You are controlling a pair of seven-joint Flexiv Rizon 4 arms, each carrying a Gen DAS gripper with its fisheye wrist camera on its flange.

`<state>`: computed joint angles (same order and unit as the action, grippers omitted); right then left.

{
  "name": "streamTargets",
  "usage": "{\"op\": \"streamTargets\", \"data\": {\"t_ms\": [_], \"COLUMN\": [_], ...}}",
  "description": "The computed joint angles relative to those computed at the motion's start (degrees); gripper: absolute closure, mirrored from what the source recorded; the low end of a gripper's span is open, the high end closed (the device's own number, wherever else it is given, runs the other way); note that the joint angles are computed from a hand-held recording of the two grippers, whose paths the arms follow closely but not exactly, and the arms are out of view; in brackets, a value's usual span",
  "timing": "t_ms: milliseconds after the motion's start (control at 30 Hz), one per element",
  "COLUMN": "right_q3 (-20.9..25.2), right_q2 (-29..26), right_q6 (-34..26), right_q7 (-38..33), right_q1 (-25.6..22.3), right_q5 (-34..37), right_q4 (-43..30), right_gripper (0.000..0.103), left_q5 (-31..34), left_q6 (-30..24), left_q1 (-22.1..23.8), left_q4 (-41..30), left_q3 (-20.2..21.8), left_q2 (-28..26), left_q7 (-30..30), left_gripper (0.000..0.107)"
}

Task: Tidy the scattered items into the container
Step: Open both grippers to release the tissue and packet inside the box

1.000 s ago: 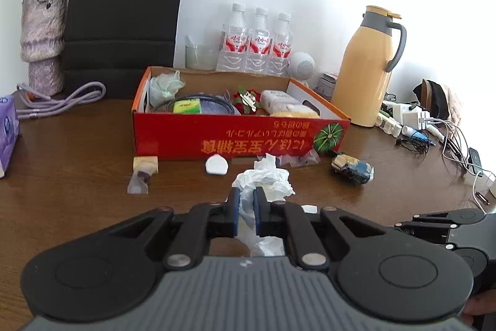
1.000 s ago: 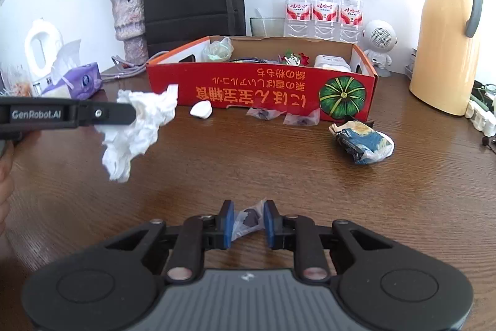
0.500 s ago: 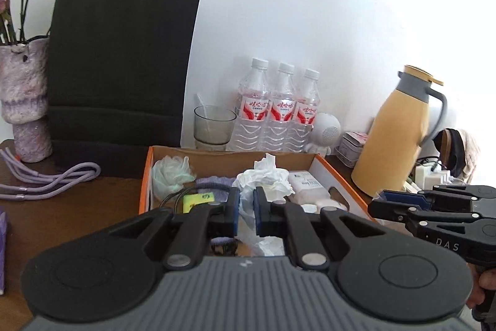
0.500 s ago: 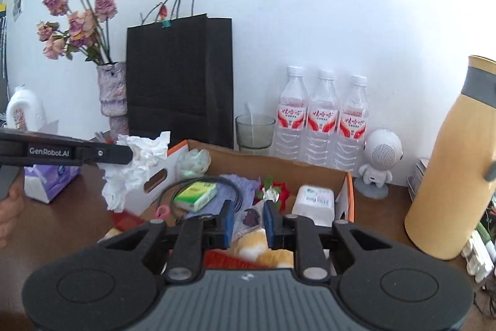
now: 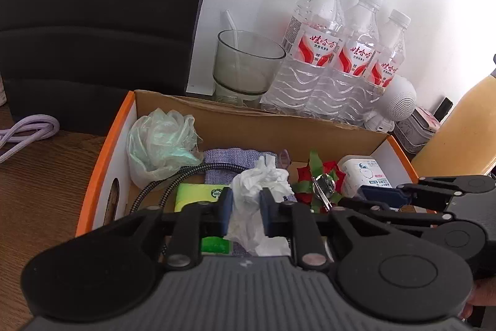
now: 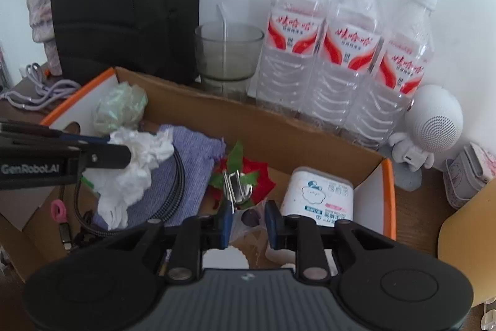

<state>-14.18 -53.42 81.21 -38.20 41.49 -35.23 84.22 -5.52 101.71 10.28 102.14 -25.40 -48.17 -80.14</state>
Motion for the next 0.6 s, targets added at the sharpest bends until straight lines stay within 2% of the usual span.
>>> {"op": "streamTargets", "data": {"t_ms": [33,67,100,200,333,400,433,500,600], "right_q3": [0.72,0.30,1.34,2.31,9.88,13.81,14.66,12.54,12.54], "right_q2": [0.00,-0.02,0.14,1.47,3.12,3.14,3.32,4.69,7.40], "right_q6": [-0.06,0.15,-0.50,-1.55,-5.06,-6.81,-7.51,-8.00,-7.77], "right_q7": [1.34,0.42,-0.13,0.28,-3.07,-5.25,-5.32,-2.02,0.52], "right_q1": [-0.74,-0.28,-0.93,-1.60,-6.29,-8.64,-9.07,-7.38,-6.79], "right_q5": [-1.30,0.58,0.96,2.05,5.62,8.06,9.27,10.18,11.12], "right_q4": [-0.09,-0.13,-0.45,-0.04,-1.15,-2.41,-2.68,-1.53,0.87], "right_gripper": [0.079,0.077,0.077,0.075,0.069,0.051,0.047,0.045,0.044], "left_q5": [0.18,0.64,1.00,1.07,-0.33,-1.00,-1.15,-1.24,-1.86], "left_q6": [-0.12,-0.21,-0.30,-1.05,-1.24,-1.13,-1.27,-1.90,-2.50], "left_q1": [0.41,0.83,0.83,-0.48,-1.30,-1.63,-1.38,-0.75,-0.97], "left_q4": [0.05,0.19,0.26,0.68,3.07,4.68,5.66,7.50,10.03], "left_q3": [-0.42,-0.81,-0.73,1.04,2.54,3.28,3.15,2.92,3.83], "left_q2": [0.15,0.49,0.88,3.22,7.18,9.18,10.18,12.17,15.44], "left_q7": [0.13,0.59,1.08,2.15,1.99,1.35,1.15,1.20,0.95], "left_gripper": [0.078,0.076,0.069,0.064,0.048,0.044,0.042,0.042,0.038]}}
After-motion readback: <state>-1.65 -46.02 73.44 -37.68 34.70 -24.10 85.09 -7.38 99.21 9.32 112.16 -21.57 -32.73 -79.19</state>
